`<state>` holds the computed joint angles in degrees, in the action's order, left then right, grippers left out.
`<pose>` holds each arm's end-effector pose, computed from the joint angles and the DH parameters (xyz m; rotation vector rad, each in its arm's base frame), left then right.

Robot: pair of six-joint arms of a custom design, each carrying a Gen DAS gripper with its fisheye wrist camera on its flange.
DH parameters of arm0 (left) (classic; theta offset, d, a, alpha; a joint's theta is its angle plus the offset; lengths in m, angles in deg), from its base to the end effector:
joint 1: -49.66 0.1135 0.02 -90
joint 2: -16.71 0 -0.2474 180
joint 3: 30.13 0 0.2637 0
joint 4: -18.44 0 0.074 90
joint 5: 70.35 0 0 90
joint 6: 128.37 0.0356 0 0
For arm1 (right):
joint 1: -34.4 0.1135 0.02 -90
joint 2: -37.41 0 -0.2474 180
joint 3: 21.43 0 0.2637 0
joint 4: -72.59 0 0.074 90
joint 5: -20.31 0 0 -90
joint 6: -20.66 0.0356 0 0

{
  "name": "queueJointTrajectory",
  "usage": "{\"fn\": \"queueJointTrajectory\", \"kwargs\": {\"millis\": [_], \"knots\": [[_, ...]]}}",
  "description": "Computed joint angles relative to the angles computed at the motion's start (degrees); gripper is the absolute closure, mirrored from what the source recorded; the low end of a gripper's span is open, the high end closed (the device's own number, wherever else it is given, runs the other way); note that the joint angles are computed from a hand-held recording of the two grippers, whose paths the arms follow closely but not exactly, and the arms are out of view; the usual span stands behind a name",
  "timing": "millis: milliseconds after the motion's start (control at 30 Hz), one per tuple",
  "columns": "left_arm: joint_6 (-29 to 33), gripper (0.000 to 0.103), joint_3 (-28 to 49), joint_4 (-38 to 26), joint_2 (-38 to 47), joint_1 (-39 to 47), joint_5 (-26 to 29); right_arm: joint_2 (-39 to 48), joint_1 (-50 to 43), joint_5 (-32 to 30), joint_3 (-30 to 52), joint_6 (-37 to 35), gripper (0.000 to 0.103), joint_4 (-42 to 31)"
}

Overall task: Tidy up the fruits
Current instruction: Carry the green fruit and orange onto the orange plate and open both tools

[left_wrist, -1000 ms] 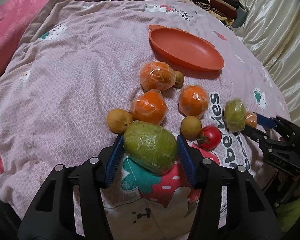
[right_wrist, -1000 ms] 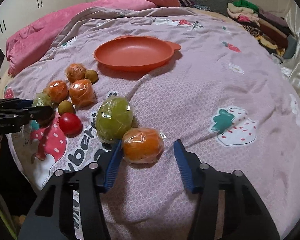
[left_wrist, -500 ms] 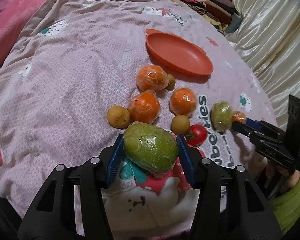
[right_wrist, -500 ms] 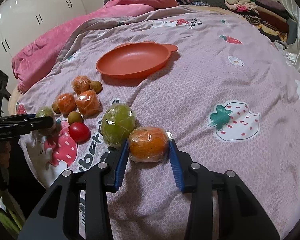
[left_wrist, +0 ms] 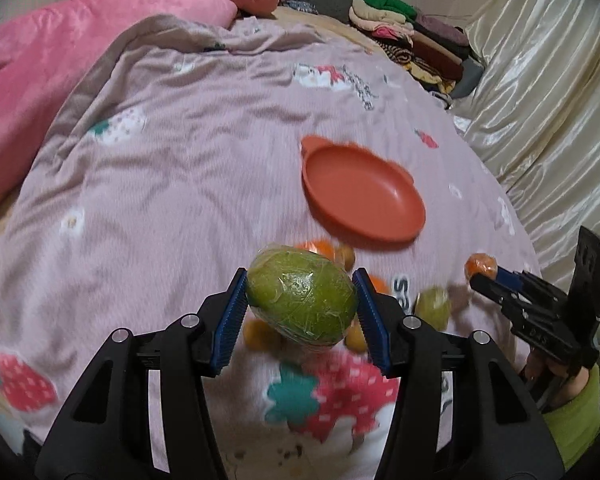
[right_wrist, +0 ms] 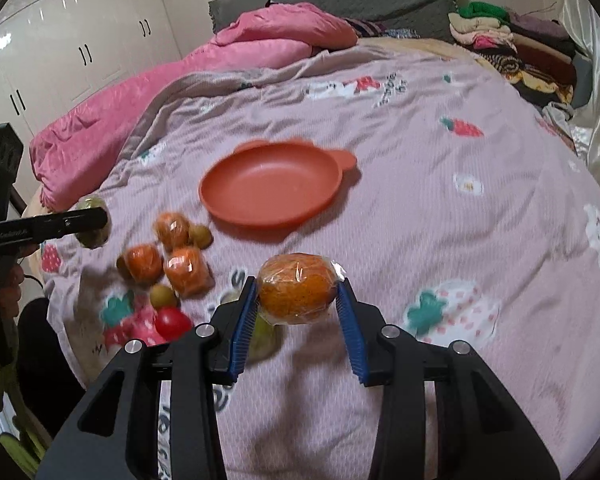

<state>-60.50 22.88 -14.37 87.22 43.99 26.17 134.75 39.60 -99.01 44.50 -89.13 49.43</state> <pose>0.2571 -0.0296 0.1833 -0.3037 2.4547 -0.3511 0.3346 0.0480 0.1359 -0.7207 2.3181 0.5296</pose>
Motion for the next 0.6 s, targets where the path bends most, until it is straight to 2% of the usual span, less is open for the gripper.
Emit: {"fn": "queueJointTrajectory", "kwargs": {"millis": [600], "knots": [[4.0, 0.059, 19.9, 1.1, 22.7, 1.0, 4.1, 9.2, 6.2, 2.4, 13.4, 2.1, 0.065, -2.1]]}}
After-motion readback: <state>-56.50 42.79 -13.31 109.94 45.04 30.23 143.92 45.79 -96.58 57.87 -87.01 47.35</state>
